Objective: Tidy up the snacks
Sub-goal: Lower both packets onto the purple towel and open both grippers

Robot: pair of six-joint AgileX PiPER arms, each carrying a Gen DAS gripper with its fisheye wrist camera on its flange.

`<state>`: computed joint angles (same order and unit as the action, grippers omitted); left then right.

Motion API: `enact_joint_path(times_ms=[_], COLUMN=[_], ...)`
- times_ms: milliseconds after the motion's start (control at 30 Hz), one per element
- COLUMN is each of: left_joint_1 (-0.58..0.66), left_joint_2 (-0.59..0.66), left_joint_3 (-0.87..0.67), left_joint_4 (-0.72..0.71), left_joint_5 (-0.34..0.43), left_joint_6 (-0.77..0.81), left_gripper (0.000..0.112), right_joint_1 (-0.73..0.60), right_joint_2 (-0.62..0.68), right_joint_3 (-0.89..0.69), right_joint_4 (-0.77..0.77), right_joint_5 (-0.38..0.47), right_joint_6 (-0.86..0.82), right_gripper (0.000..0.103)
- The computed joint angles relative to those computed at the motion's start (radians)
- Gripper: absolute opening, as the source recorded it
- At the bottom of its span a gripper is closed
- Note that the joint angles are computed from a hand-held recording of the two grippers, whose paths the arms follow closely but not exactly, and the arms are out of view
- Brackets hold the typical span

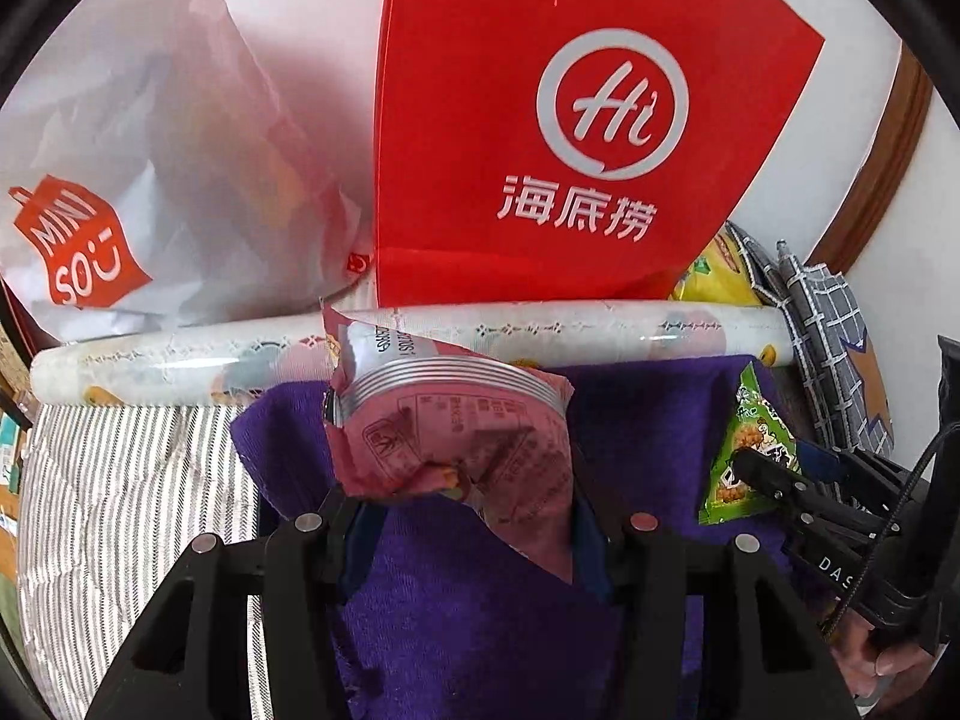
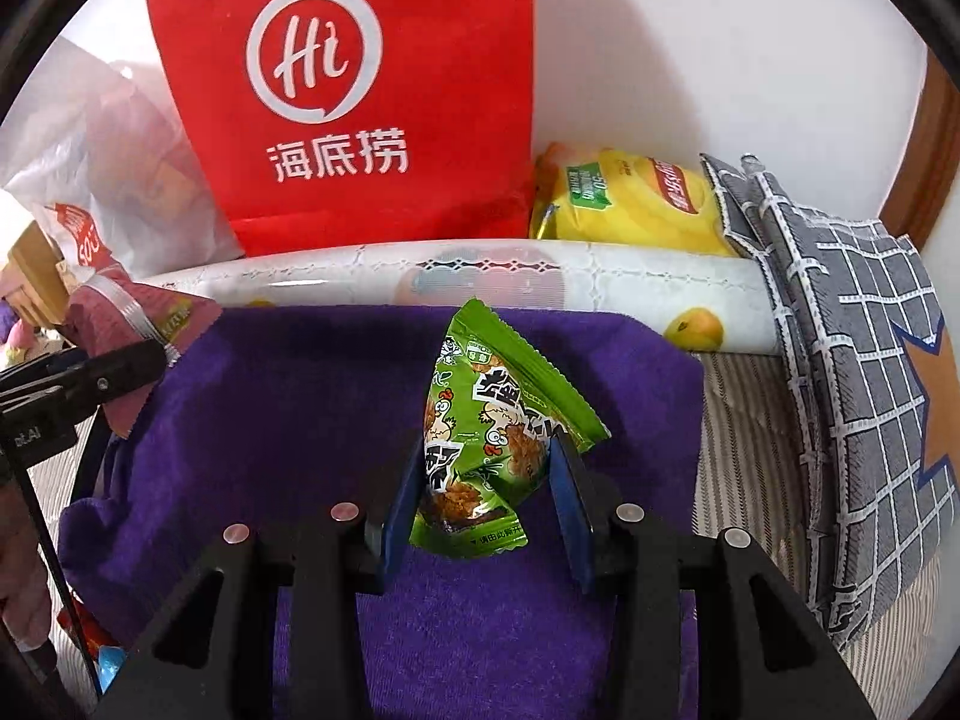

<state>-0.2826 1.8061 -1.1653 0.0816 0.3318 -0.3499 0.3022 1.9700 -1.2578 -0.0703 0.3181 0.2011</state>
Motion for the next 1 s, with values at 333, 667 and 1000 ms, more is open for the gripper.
enact_joint_path(times_ms=[333, 667, 1000], left_joint_1=[-0.001, -0.001, 0.0], left_joint_2=[0.028, 0.048, 0.012], left_joint_3=[-0.019, -0.033, -0.019], left_joint_4=[-0.034, -0.118, -0.165], left_joint_5=[0.027, 0.038, 0.025], left_joint_6=[0.041, 0.135, 0.178], left_gripper=[0.053, 0.053, 0.08], right_joint_1=[0.007, 0.019, 0.036], right_joint_2=[0.017, 0.032, -0.035], right_joint_3=[-0.005, -0.009, 0.05], right_joint_4=[-0.009, -0.047, -0.209], right_joint_5=[0.011, 0.006, -0.032], right_joint_6=[0.027, 0.051, 0.219], right_gripper=[0.042, 0.042, 0.06])
